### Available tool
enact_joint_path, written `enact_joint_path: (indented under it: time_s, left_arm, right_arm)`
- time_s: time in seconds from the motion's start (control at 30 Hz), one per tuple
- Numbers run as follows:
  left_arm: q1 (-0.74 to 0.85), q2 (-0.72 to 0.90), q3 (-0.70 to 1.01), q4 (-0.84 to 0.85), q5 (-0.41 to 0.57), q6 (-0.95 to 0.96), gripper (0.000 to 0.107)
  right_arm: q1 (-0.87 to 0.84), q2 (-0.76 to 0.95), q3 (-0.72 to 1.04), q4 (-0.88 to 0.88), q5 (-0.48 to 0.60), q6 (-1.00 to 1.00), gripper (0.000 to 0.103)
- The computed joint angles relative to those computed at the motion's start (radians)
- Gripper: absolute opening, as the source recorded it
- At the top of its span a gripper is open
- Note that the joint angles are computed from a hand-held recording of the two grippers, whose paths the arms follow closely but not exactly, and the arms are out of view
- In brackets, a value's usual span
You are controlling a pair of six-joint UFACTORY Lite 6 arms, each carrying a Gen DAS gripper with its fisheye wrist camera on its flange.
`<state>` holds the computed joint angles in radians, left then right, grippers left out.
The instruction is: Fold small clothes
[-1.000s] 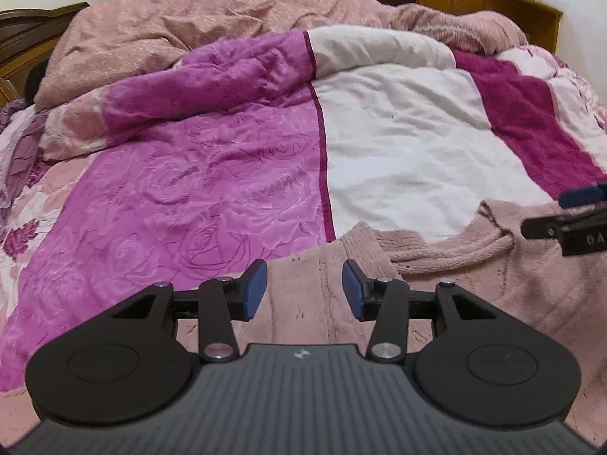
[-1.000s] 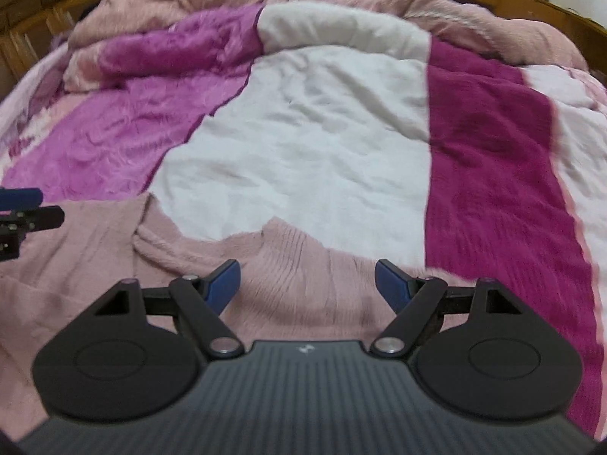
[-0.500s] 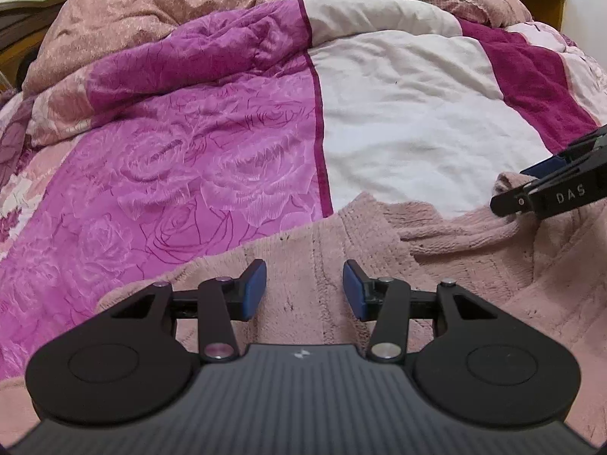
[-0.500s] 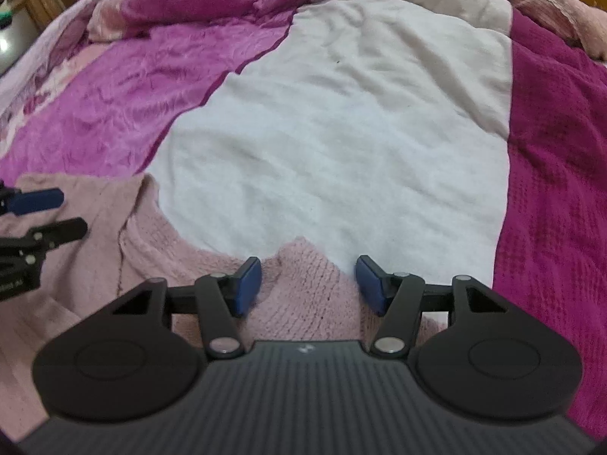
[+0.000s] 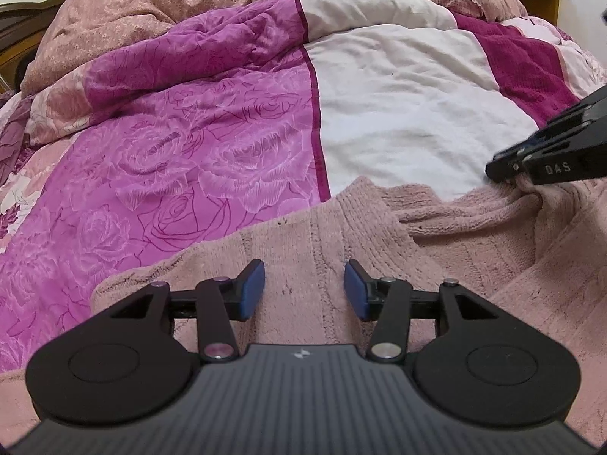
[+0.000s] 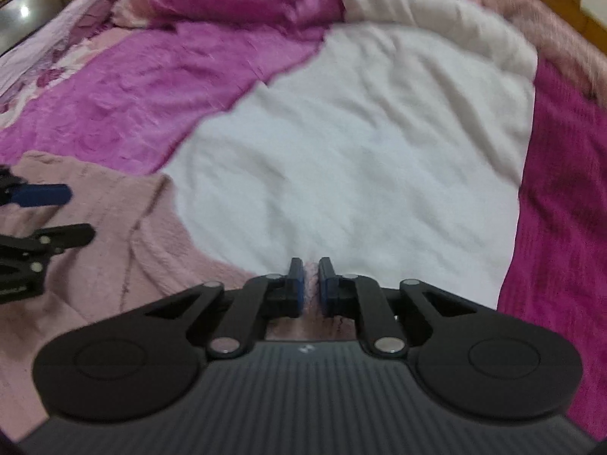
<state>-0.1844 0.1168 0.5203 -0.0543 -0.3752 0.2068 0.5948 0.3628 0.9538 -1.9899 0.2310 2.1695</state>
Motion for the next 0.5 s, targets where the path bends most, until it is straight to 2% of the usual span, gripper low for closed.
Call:
enact_joint_path:
  time_s: [0.13,0.23,0.33,0.4,0.5]
  left_arm:
    - [0.008,0.015,0.01,0.017,-0.001,-0.029,0.056]
    - [0.005,0.031,0.017,0.012,-0.011,-0.035,0.057]
    - [-0.002,0.049,0.022,-0.01,-0.025,-0.023,0.059]
    - [-0.006,0.055,0.02,-0.027,-0.035,-0.004,0.061]
    - [-0.005,0.05,0.01,-0.032,-0.047,0.007,0.062]
  right_arm:
    - [0.047,-0.044,-0.071,-0.138,0.174,0.184,0.011]
    - [0.05,-0.038,-0.089,-0.141,0.266,0.239,0.011]
    - [0.058,0.038,-0.032,-0.002,0.283,0.097,0.011]
    - [0.062,0.093,0.021,0.1,0.25,-0.027,0.013]
    - [0.098,0.109,0.053,0.191,0.3,-0.079,0.016]
